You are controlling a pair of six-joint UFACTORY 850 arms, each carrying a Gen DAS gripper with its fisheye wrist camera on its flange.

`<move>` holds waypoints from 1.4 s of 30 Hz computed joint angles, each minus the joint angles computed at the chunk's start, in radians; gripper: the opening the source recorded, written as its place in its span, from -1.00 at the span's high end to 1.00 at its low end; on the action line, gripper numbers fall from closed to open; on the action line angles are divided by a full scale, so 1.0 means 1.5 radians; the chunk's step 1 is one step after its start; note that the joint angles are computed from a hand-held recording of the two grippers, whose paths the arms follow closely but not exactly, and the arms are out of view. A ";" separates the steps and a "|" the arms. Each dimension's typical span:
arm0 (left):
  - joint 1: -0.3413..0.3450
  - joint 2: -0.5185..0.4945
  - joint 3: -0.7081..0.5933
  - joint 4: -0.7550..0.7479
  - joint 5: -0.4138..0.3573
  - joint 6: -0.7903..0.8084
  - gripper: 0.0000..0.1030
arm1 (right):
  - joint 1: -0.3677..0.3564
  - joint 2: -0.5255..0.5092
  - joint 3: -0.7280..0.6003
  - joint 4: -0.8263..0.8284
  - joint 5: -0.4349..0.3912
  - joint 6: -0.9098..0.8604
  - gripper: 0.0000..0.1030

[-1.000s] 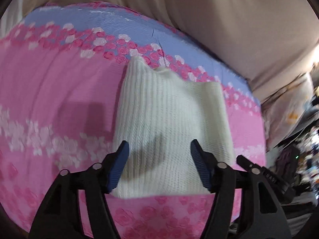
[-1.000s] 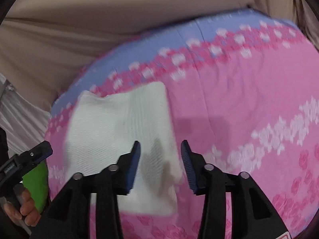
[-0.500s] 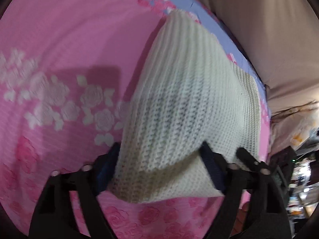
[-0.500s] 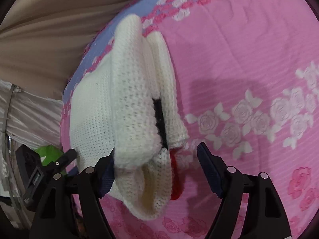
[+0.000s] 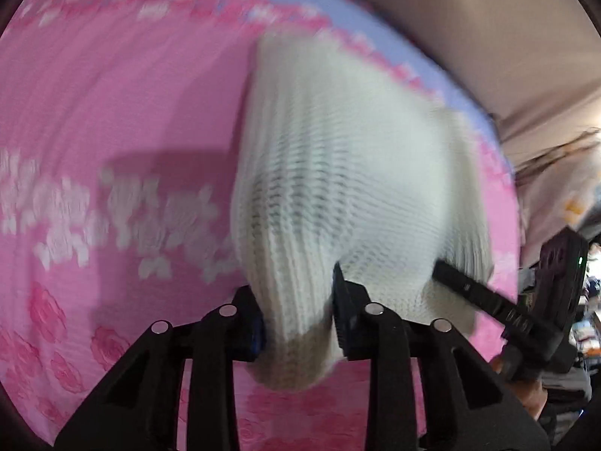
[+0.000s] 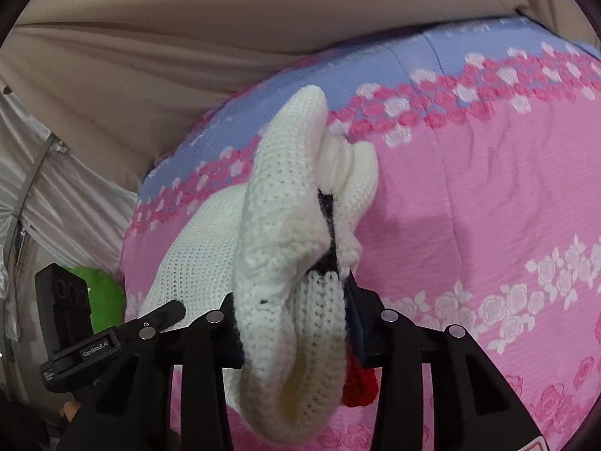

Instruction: Fold small clothes

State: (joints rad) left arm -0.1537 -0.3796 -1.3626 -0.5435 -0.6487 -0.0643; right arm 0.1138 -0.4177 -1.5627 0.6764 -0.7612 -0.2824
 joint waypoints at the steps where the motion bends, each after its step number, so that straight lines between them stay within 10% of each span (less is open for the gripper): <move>1: 0.002 0.016 0.026 -0.013 0.024 -0.002 0.30 | 0.005 -0.011 0.012 -0.035 -0.005 0.026 0.20; 10: -0.024 0.080 0.018 0.230 0.041 -0.168 0.33 | 0.017 0.096 0.124 -0.112 0.095 0.081 0.07; 13: -0.032 0.079 -0.007 0.252 0.061 -0.181 0.33 | 0.033 0.119 0.120 -0.105 0.128 0.045 0.37; 20: -0.048 -0.054 -0.140 0.396 -0.016 -0.283 0.15 | 0.057 0.053 0.017 -0.131 0.114 -0.005 0.66; 25: -0.042 -0.063 -0.121 0.400 0.009 -0.307 -0.26 | 0.053 -0.049 -0.032 -0.344 0.047 0.168 0.67; 30: -0.053 -0.012 -0.102 0.446 0.006 -0.334 -0.22 | 0.028 -0.047 -0.032 -0.263 0.036 0.158 0.61; 35: -0.115 0.079 -0.017 0.660 0.029 -0.489 -0.89 | 0.012 0.074 0.062 -0.171 0.085 0.113 0.60; 42: -0.173 0.094 0.025 0.721 -0.014 -0.554 -0.91 | 0.063 0.197 0.204 -0.411 0.132 0.330 0.02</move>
